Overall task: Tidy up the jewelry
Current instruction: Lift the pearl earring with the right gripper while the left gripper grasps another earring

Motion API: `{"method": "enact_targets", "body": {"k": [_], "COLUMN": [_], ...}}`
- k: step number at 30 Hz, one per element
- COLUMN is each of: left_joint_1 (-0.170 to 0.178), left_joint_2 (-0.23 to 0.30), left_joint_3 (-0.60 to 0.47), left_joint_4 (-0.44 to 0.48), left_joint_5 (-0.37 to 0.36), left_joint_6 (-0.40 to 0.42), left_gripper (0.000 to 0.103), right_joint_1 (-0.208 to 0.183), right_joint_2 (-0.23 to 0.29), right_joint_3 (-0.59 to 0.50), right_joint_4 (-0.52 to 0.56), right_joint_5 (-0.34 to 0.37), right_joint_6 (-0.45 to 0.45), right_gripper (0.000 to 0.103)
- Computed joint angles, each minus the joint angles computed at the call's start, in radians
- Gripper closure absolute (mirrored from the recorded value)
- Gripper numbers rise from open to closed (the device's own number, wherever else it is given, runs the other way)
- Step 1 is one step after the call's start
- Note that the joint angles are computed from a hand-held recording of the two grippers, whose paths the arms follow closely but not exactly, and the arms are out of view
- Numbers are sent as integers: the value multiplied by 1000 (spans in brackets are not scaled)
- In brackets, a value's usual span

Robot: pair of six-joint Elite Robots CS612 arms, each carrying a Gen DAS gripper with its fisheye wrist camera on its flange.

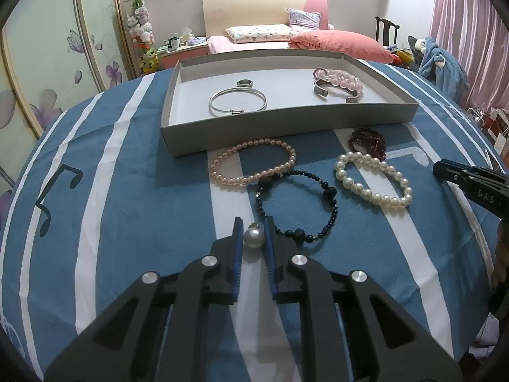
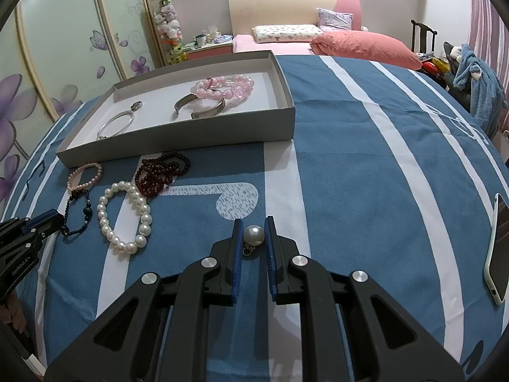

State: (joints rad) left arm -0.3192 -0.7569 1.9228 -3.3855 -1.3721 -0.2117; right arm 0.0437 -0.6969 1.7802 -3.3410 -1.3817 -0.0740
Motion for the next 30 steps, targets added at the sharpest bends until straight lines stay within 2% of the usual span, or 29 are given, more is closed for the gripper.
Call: {"method": "enact_targets", "body": {"k": [7,13,18,21,30], "left_joint_1": [3,17,18,11,-31], "left_joint_2": [-1,-7,-17,-21,-9], "left_joint_3": [3,13,34,45,60], "left_joint_4": [-4,-34,-138,-217,-488], "left_joint_5": [4,20,64,104,256], "left_joint_6": [-18,-63,-92,-93,-12], "left_gripper": [89,89,89,89,89], "right_joint_1": [-3,-5,2,13,43], "right_joint_2": [-2,-8,-14,-13,3], "right_joint_3": [0,12,17,21,14], "right_joint_4": [7,-63,-143,-227,-469], "right_joint_5": [17,61,109,136,162], "right_joint_6": [17,34,39,42,41], "right_gripper": [89,89,89,89,89]}}
